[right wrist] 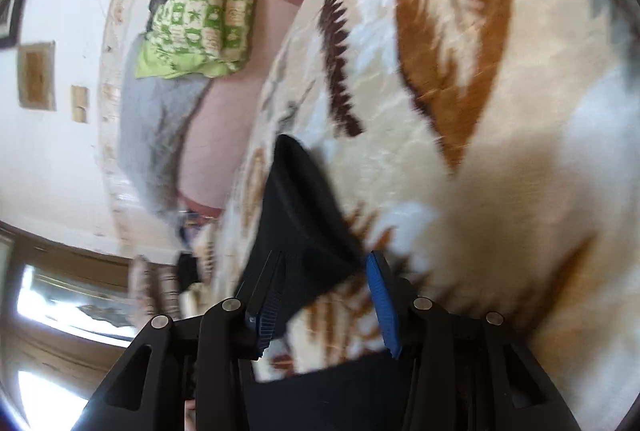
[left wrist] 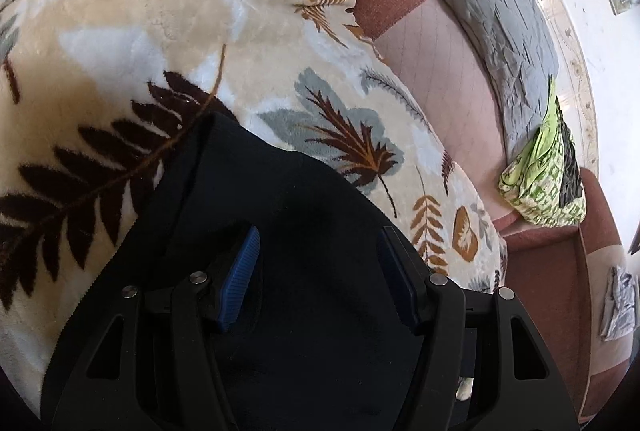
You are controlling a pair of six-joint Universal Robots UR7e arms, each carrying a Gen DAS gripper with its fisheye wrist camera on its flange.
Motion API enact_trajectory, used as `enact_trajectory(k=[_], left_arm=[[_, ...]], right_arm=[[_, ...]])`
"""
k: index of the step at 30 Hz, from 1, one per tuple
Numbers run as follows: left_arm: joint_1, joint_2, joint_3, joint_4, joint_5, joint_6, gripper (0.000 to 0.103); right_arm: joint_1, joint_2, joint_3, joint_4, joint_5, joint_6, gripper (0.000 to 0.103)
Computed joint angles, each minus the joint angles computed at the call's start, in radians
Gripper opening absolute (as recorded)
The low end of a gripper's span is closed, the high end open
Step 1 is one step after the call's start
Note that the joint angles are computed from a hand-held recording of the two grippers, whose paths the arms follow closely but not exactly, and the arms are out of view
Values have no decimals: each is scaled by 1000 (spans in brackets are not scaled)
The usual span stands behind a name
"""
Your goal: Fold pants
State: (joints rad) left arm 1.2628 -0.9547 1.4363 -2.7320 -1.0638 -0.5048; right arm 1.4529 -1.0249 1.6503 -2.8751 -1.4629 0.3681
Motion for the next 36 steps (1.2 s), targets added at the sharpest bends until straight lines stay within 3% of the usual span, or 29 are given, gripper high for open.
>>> enact_trajectory(k=[5, 7, 8, 12, 18, 19, 22, 23, 26, 27, 30, 32, 34, 36], left_arm=[[-1, -2, 6, -1, 4, 18, 61], [1, -1, 5, -2, 2, 17, 61], [0, 0, 5, -1, 5, 19, 61], [-8, 8, -5, 17, 33, 43, 61], [-8, 12, -10, 24, 37, 53, 61], [-7, 12, -10, 23, 34, 53, 61], [-5, 11, -11, 24, 29, 51, 61], [-5, 10, -11, 23, 28, 51, 61], [-4, 10, -10, 21, 25, 54, 61], [-4, 10, -9, 22, 26, 54, 61], [-5, 10, -7, 16, 27, 58, 63], [-7, 12, -6, 6, 25, 68, 68], [-13, 17, -10, 15, 43, 78, 69], [-16, 18, -6, 4, 50, 95, 69]], right_arm=[[-3, 20, -25, 26, 21, -3, 41], [10, 18, -31, 36, -11, -36, 27], [24, 15, -35, 33, -51, -75, 8], [57, 4, -24, -51, -64, -197, 5], [53, -32, 56, -313, 136, -295, 5], [52, -40, 61, -306, 106, -286, 5], [49, -28, 18, -97, -132, -161, 4], [47, -24, 9, -68, -153, -133, 0], [60, -31, 22, -172, -144, -209, 0], [71, -28, 19, -186, -172, -220, 0], [110, -6, -13, -130, -355, -271, 0], [127, 4, -19, -159, -347, -359, 1], [125, -4, -8, -159, -204, -415, 1], [142, 19, -33, -116, -178, -505, 1]])
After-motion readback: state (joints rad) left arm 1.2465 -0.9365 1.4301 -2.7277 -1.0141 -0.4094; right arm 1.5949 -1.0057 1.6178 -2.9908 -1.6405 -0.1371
